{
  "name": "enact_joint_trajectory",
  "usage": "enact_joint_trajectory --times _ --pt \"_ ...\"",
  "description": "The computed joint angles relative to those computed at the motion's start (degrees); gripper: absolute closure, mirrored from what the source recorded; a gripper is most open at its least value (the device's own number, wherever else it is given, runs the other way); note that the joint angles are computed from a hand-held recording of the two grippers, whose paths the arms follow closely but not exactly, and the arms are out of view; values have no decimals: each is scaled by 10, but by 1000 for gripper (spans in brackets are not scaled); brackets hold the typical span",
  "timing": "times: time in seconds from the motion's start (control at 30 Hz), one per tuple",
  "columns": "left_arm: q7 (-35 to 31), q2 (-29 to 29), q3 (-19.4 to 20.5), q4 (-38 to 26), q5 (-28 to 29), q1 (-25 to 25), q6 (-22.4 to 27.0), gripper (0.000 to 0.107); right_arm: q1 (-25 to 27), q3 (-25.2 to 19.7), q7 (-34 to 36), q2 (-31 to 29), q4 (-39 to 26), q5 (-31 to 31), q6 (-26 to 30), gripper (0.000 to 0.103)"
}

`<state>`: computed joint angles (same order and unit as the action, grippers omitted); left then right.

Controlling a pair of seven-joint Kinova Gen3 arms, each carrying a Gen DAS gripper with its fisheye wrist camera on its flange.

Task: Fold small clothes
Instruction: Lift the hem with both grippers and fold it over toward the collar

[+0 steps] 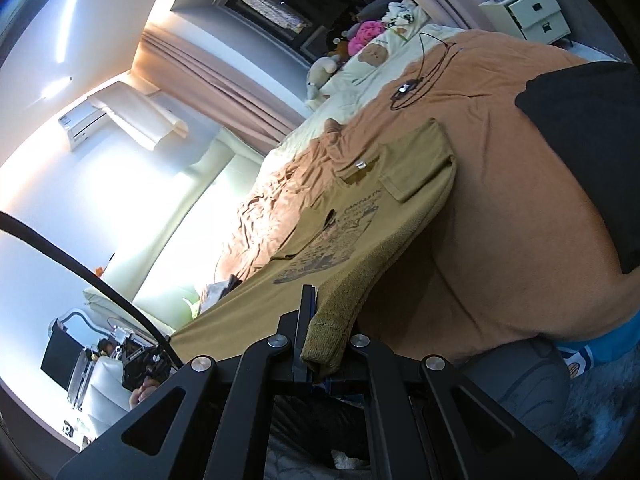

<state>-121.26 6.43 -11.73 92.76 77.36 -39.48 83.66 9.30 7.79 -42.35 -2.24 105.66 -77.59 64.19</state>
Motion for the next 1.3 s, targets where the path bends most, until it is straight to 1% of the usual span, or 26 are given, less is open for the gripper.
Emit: enact_joint_trajectory --times 0.23,0.43,0.57,0.63,0.7,0.8,0.97,1.07,1.27,1.3 --pt "4 -18 -21 4 -5 -21 36 104 -1 3 3 -9 4 3 14 103" --pt "7 -37 -41 3 3 -34 64 104 -1 10 2 -18 4 6 32 103" --pt "18 -41 -47 -9 1 -31 67 104 -1 15 7 -18 -6 6 36 103" --pt "22 -32 -44 -20 2 -26 65 104 -1 16 15 -14 -11 4 37 103" --pt "30 -21 -35 -36 3 -22 57 104 -1 13 17 -1 -23 0 31 103" --pt "52 1 -15 -76 -5 -11 32 103 1 4 7 22 -45 -3 21 103" --pt "86 43 24 -144 -17 -1 -7 103 0 -27 -33 68 -110 11 -11 103" --pt "112 73 52 -195 -35 4 -34 103 -10 -46 -67 98 -164 31 -41 103" --pt "181 144 103 -318 -88 20 -73 103 -12 -90 -136 158 -263 78 -79 103" --pt "193 154 110 -337 -98 23 -78 103 -6 -98 -143 165 -274 87 -77 103"
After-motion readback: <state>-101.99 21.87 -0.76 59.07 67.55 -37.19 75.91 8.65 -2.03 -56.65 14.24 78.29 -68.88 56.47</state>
